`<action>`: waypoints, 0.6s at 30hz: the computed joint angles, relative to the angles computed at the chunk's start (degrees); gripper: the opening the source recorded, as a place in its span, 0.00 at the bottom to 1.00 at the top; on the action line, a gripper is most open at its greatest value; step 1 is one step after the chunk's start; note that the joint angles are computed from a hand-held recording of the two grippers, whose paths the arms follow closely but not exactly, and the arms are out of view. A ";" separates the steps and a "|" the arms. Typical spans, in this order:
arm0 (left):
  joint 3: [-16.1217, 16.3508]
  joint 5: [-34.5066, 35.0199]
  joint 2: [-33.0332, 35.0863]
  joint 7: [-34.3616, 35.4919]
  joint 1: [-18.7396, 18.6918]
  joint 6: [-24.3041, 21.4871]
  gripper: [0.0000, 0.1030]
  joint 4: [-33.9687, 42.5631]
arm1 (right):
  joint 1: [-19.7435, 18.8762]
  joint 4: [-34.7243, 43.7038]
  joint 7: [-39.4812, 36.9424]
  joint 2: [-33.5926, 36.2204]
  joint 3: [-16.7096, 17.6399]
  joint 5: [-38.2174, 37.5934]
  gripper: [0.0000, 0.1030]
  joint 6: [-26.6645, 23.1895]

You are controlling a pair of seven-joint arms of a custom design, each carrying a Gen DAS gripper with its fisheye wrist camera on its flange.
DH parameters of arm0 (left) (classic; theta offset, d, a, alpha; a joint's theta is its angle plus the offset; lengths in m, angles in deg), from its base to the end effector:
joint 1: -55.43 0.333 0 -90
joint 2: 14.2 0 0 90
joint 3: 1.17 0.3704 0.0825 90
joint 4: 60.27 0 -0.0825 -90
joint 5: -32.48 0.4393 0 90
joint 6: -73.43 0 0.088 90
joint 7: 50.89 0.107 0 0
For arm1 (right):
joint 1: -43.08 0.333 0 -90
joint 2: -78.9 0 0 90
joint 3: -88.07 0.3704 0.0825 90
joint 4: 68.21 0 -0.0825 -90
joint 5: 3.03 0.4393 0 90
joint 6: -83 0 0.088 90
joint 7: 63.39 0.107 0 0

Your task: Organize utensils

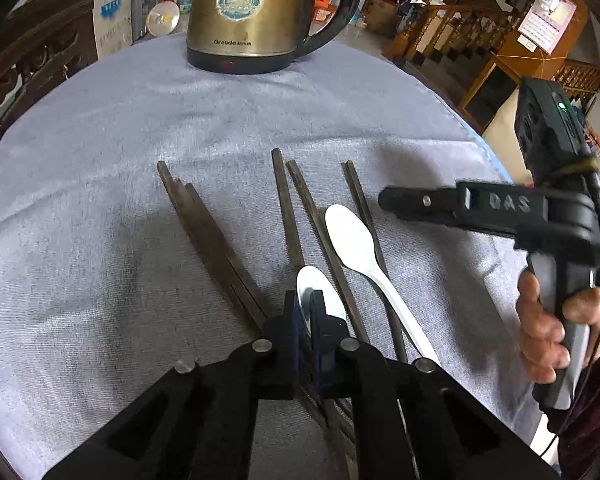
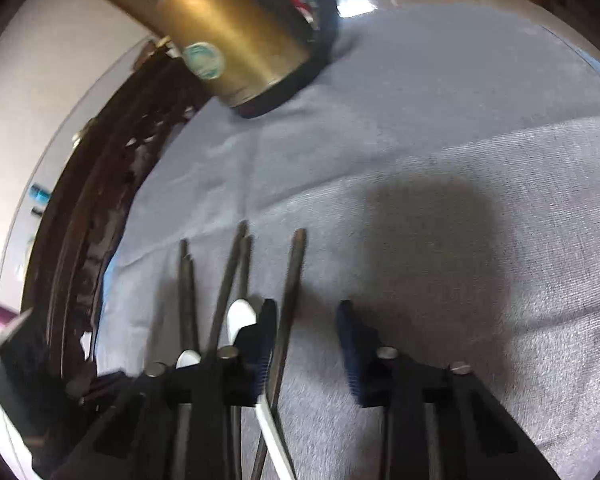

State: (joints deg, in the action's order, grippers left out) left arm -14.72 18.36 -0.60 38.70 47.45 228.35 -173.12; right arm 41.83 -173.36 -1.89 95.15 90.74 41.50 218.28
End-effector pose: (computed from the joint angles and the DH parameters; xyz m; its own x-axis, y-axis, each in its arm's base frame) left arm 0.6548 -0.2388 0.4299 -0.2053 -0.9453 0.2535 -0.8922 0.0743 -0.4455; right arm 0.7134 0.0241 0.4277 0.1112 -0.8554 -0.5059 -0.9361 0.0808 -0.3424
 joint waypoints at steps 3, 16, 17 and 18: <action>-0.68 -3.20 1.10 2.26 1.35 -2.31 0.05 2.51 | 1.80 1.90 4.55 1.09 -0.74 -5.36 0.29 1.35; 3.79 12.60 14.19 -11.52 -3.45 -15.78 0.06 23.20 | 5.01 5.82 11.06 4.21 -0.45 -24.40 0.18 5.73; 3.69 12.95 14.44 -11.71 -3.44 -14.68 0.06 23.38 | 4.65 5.31 10.00 3.95 -0.14 -24.23 0.16 6.17; 3.78 13.81 14.99 -11.90 -3.74 -14.84 0.08 24.12 | 4.33 4.71 8.87 3.68 0.15 -23.92 0.14 6.70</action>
State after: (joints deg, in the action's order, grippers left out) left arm -10.94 32.17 14.39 26.80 43.71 213.50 -149.00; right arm 46.16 -168.65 6.98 98.83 90.89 17.59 224.98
